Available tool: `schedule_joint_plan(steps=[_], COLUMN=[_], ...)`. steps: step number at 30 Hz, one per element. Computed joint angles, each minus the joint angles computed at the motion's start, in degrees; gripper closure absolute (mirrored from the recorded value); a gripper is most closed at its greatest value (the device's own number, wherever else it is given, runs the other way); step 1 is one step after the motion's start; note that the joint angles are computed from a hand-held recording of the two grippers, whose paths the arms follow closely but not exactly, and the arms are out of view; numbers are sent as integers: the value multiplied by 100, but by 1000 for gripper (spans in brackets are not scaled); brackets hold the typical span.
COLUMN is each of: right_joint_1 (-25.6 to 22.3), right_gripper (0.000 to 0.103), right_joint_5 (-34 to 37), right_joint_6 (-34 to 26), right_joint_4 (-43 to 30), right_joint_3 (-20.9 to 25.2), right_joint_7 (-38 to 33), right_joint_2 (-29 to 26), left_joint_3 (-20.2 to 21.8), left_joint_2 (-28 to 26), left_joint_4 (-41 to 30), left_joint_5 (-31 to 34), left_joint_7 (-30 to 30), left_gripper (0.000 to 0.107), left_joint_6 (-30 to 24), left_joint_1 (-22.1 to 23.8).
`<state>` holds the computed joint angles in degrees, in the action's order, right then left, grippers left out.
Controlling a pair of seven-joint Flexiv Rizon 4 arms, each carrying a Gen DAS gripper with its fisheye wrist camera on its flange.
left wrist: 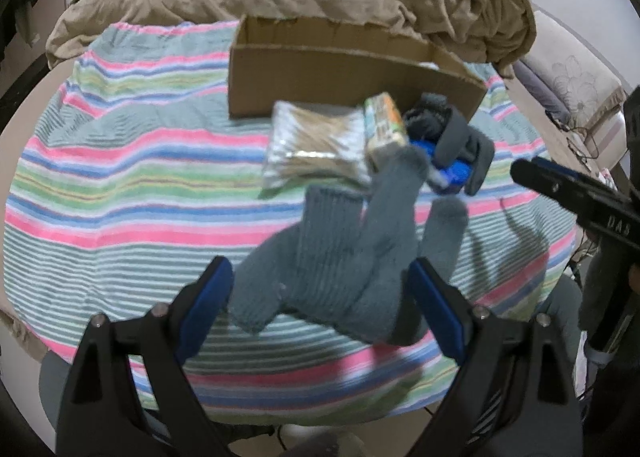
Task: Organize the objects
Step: 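Grasp the gray knit glove with the left tool, then grasp the gray dotted-toe socks with the right tool while the left tool lifts the glove, then lower the glove and socks into the box and open both tools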
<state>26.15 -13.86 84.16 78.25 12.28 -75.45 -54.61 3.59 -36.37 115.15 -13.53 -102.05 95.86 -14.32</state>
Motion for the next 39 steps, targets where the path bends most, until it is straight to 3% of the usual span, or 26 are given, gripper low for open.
schedule_joint_plan(steps=[7,9,11,12,14,16,18,23,33,39], right_joint_1=[-77,-59,-2,21,21,31,17,-1,-2,-55], right_gripper=[20,20,20,20,25,39,61,78,80,80], right_joint_5=[69,119,182,224,302,368,421,618,547,372], right_joint_6=[-316,-369,-437,-479,-522,-649,-809,-742,-13,337], right_joint_4=[-563,-796,-1015,-1157,-1326,-1528,-1705,-1657,-772,-376], right_joint_3=[206,219,159,145,181,215,295,344,119,118], right_joint_7=[-173,-188,-115,-59,-29,1,-66,-276,-215,-105], right_joint_2=[-354,-491,-618,-707,-823,-947,-1056,-1027,-461,-158], left_joint_3=[-450,-745,-1184,-1333,-1256,-1242,-1243,-1021,-558,-544], left_joint_2=[-201,-285,-371,-409,-429,-419,-379,-243,115,346], left_joint_4=[-8,-32,-21,-27,-67,-67,-25,30,342,496], left_joint_5=[100,157,248,285,257,257,262,234,80,63], left_joint_7=[200,290,366,393,389,401,389,391,402,435], left_gripper=[18,25,41,45,50,55,60,66,68,68], left_joint_6=[345,458,580,609,636,658,731,827,1095,1292], left_joint_1=[374,625,996,1118,1011,980,970,739,350,387])
